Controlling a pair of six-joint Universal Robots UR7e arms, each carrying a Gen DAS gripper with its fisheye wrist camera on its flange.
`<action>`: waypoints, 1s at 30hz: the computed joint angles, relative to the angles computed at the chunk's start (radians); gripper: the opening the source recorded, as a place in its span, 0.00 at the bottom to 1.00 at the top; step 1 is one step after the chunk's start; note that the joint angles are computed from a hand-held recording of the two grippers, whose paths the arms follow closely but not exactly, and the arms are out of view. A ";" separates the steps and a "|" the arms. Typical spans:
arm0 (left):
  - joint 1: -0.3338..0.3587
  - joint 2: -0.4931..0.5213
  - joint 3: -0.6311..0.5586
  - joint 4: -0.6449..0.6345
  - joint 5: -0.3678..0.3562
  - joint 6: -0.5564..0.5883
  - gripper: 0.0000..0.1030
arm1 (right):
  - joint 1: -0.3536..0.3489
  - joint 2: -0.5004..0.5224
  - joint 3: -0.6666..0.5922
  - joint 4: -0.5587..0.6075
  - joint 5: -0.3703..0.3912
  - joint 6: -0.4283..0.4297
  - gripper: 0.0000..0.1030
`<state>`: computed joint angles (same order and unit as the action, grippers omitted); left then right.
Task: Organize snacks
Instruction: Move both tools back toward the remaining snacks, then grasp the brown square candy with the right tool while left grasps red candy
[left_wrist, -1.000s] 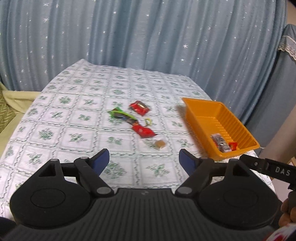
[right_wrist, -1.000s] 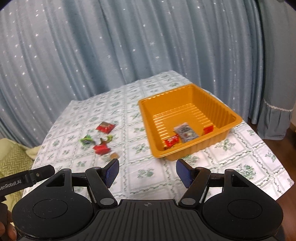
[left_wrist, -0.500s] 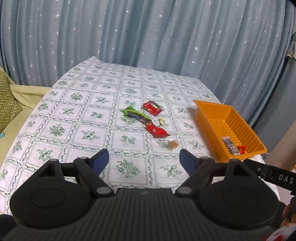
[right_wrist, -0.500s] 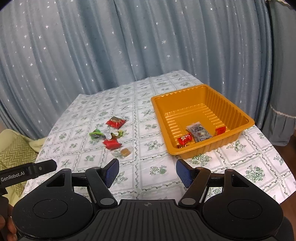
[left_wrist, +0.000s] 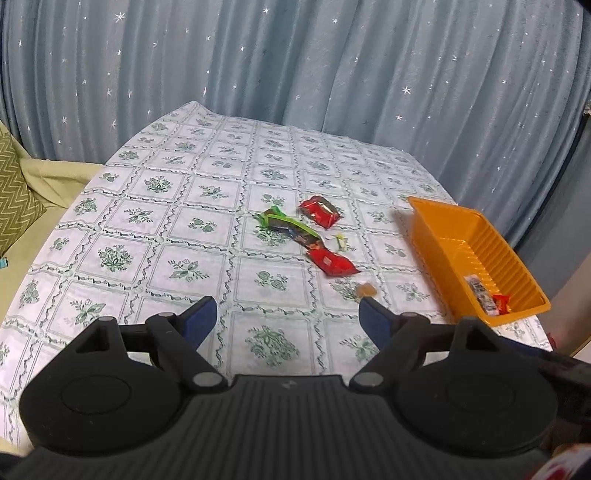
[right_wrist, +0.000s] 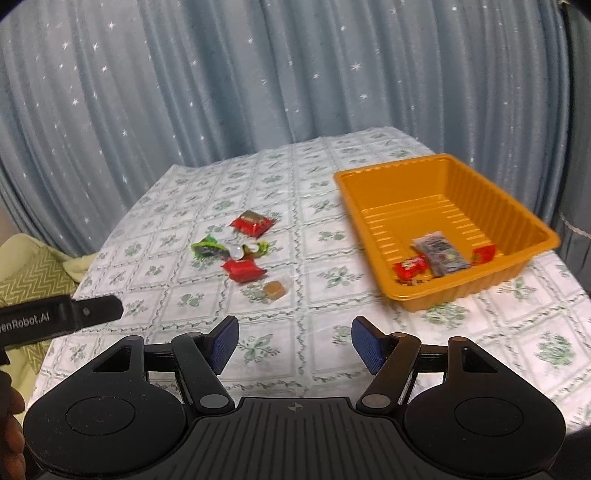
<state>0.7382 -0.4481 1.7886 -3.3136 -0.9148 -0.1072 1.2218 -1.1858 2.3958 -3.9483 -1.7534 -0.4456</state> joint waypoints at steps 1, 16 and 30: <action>0.007 0.006 -0.013 0.004 -0.004 0.006 0.80 | 0.002 0.018 -0.015 0.002 0.001 -0.004 0.66; 0.123 0.135 -0.252 0.095 -0.061 0.118 0.81 | -0.009 0.259 -0.299 0.106 0.008 -0.016 0.61; 0.164 0.167 -0.306 0.126 -0.098 0.100 0.83 | 0.034 0.401 -0.465 0.035 -0.119 -0.121 0.37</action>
